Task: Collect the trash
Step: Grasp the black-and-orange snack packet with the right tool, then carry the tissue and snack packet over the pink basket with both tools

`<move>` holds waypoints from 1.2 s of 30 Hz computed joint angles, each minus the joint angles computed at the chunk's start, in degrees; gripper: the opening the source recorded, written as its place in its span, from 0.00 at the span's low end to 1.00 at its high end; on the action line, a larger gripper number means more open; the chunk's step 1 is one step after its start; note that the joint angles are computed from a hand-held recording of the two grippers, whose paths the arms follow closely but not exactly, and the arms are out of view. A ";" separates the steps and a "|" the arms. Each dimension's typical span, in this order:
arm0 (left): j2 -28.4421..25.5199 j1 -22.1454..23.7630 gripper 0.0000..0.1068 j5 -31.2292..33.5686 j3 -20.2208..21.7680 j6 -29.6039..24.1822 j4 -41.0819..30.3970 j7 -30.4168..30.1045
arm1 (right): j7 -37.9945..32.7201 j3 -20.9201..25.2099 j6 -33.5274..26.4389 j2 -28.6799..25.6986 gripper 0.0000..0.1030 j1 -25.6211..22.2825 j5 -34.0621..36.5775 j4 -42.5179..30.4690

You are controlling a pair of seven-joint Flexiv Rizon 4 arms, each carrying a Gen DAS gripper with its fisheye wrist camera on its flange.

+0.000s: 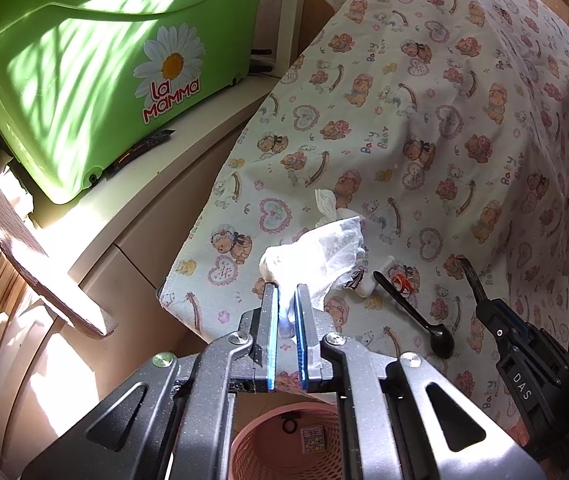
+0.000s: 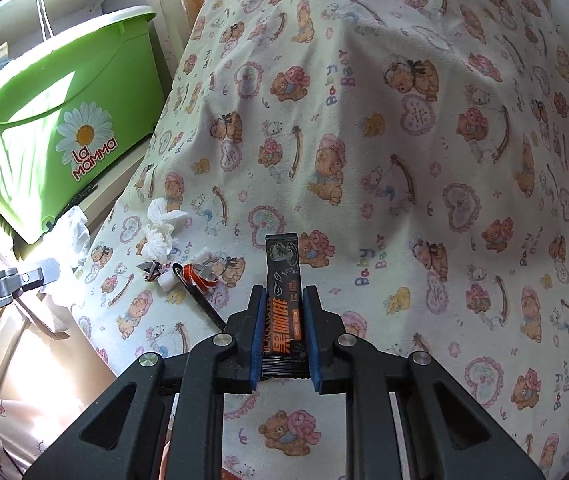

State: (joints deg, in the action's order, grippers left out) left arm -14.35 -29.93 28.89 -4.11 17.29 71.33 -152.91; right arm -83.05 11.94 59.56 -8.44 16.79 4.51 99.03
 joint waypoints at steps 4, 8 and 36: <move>-0.12 -0.11 0.07 0.05 -0.12 -0.12 -0.12 0.23 | -4.07 0.18 -3.88 0.31 0.19 -2.24 6.23 -2.51; -0.27 -0.23 0.07 0.09 -0.15 -0.11 -0.22 0.60 | -9.91 0.06 -11.20 0.45 0.19 -5.05 16.28 -6.82; -0.66 -1.96 0.07 1.20 -0.49 0.58 -0.73 3.71 | -13.42 -1.62 -12.10 5.21 0.19 -5.14 17.07 -2.63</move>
